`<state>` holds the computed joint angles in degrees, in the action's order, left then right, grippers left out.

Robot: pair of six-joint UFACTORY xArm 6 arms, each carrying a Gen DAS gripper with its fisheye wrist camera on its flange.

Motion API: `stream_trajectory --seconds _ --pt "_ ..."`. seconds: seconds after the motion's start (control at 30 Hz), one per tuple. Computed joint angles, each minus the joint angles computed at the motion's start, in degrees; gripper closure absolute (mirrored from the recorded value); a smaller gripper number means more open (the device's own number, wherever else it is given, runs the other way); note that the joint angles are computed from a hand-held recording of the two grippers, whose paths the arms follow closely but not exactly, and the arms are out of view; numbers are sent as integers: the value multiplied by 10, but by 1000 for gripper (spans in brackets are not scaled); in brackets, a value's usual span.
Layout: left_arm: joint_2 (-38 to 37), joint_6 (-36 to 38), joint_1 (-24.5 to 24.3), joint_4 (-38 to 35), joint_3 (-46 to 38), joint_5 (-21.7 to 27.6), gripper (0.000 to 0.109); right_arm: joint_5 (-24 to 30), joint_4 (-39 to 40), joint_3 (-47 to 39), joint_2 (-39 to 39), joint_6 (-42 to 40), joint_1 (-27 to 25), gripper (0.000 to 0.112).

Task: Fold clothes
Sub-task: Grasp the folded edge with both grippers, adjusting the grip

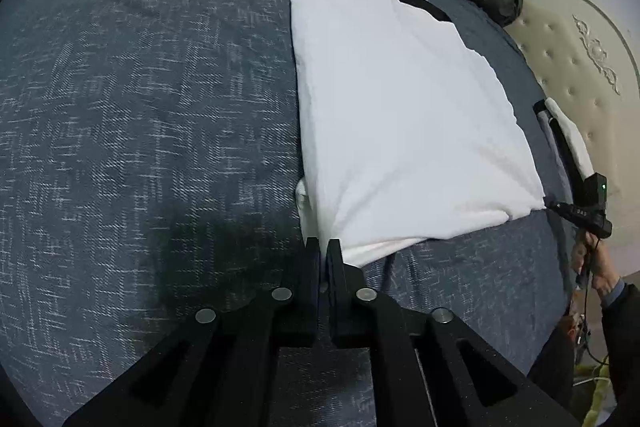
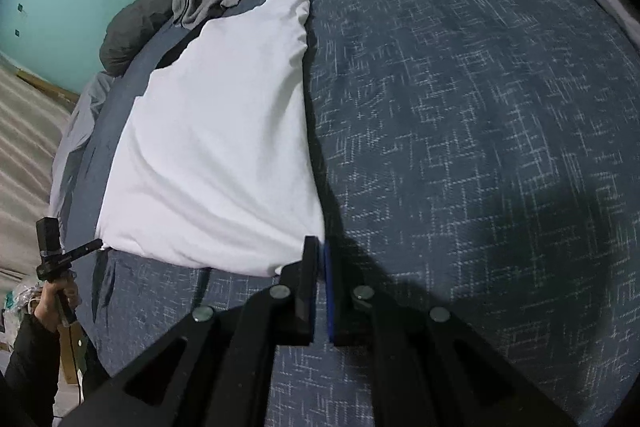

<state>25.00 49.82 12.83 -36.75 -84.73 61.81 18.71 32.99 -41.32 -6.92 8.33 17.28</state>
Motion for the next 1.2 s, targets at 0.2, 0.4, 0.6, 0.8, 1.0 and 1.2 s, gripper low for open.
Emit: stream_trajectory --seconds 0.2,0.4,0.6,0.8,1.0,1.2 --pt "13 -21 11 -3 -45 13 77 -2 -44 -19 -2 29 -18 85" --pt "124 -94 -4 -29 -223 35 68 1 -44 -126 79 14 -45 80" --pt "242 -150 -30 -18 -387 59 68 29 -39 -279 216 12 -59 80" --pt "328 -185 -48 2 -501 73 79 44 -42 -357 293 -1 -62 80" --pt "307 -154 -49 -9 -462 47 108 30 -54 -364 311 -12 -60 109" --pt "274 -134 -40 -38 -414 26 108 -15 -154 -327 286 83 -71 111"
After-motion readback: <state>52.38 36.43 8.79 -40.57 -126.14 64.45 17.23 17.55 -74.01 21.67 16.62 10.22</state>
